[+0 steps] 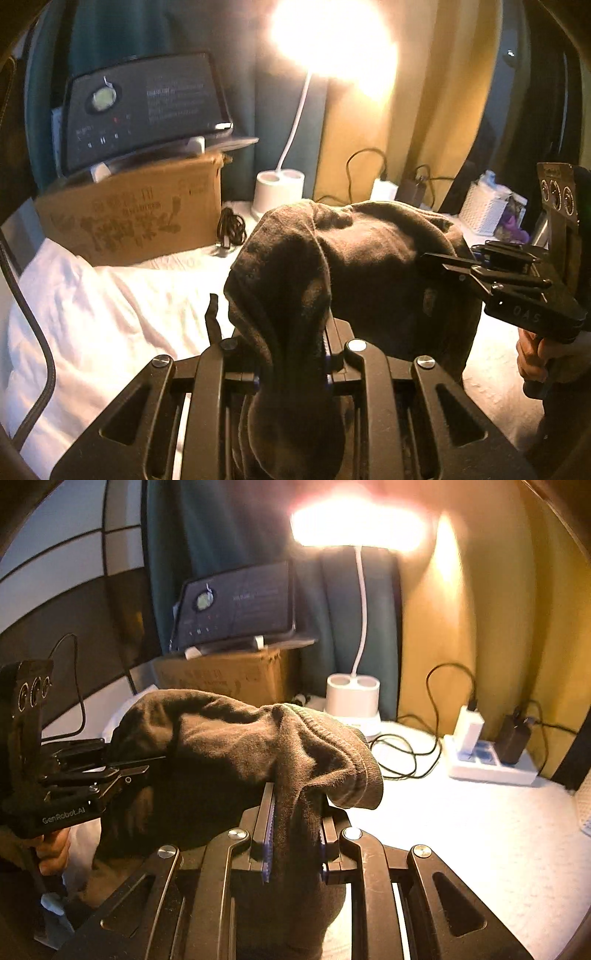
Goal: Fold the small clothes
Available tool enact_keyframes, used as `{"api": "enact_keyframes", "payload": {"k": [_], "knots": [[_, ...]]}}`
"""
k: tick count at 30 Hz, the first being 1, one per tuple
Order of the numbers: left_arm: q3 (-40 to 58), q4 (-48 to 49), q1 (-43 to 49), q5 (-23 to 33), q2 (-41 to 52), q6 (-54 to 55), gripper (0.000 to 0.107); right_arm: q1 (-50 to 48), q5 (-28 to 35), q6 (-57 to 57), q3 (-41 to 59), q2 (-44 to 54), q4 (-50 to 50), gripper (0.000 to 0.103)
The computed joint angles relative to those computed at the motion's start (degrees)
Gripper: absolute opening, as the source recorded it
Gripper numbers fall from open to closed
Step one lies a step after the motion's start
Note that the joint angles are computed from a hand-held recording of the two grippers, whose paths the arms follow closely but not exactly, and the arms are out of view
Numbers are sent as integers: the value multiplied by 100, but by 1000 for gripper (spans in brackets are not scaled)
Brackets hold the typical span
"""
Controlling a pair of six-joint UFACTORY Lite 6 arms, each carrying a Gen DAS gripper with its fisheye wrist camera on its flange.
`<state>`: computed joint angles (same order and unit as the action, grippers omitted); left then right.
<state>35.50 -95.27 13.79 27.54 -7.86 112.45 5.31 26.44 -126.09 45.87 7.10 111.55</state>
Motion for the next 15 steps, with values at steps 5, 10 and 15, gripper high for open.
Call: {"api": "enact_keyframes", "payload": {"k": [5, 10, 15], "knots": [[519, -402, -42, -88, 1103, 514, 22, -16, 34, 148, 781, 1121, -191, 18], [1022, -690, -169, -381, 1999, 682, 26, -4, -3, 395, 1615, 2242, -488, 18], [1690, 46, -208, -672, 2768, -238, 33, 44, -208, 1093, 2504, 3359, -1110, 18]]}}
